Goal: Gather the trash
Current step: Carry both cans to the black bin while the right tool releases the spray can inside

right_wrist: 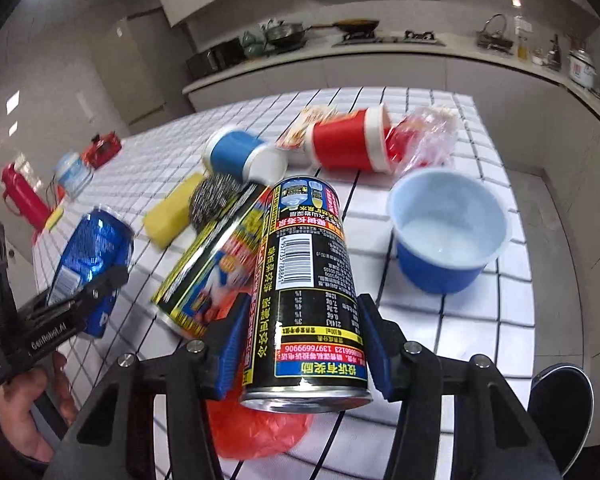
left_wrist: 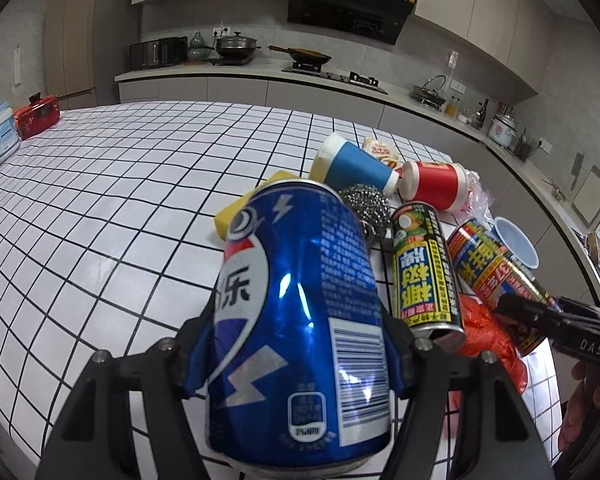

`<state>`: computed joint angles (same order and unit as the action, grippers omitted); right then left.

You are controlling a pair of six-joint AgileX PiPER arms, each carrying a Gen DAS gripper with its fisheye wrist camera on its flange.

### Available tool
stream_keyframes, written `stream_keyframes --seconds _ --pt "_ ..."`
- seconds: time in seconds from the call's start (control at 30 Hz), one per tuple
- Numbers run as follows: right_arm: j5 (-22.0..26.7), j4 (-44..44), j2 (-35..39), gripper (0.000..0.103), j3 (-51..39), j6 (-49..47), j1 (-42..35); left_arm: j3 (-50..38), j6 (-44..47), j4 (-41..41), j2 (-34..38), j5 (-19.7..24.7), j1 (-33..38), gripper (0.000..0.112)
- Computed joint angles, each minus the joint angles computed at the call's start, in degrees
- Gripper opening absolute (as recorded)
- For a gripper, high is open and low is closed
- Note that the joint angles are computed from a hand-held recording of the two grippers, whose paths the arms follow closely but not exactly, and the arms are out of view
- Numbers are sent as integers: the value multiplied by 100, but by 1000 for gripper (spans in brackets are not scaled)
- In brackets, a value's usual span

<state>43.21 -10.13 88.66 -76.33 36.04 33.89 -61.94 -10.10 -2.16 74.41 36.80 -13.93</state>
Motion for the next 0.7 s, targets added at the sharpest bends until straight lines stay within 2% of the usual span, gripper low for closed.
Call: stream_keyframes --seconds 0.17,0.2,0.27,0.33,0.37,0.4,0.57,0.7 --pt "254 596 295 56 -230 -540 -235 -89 29 -55 177 11 -6 69" --pt "296 649 378 64 -334 -595 -276 -99 99 -107 190 5 34 69" --pt "475 498 604 72 -641 -532 -275 -169 46 -70 267 -8 -6 69" --pt "621 424 826 72 -913 -546 -285 -165 143 -141 286 -22 35 69" --pt "657 461 903 69 -992 -574 -313 -177 183 -179 311 -25 53 69" --pt "636 492 934 55 -1016 -609 -326 -190 232 -227 344 -30 76 69" --pt "506 149 825 55 -887 -487 -166 -168 371 -340 361 -89 76 69" --pt "471 -382 484 55 -797 -19 111 -198 260 -219 256 -117 -55 69"
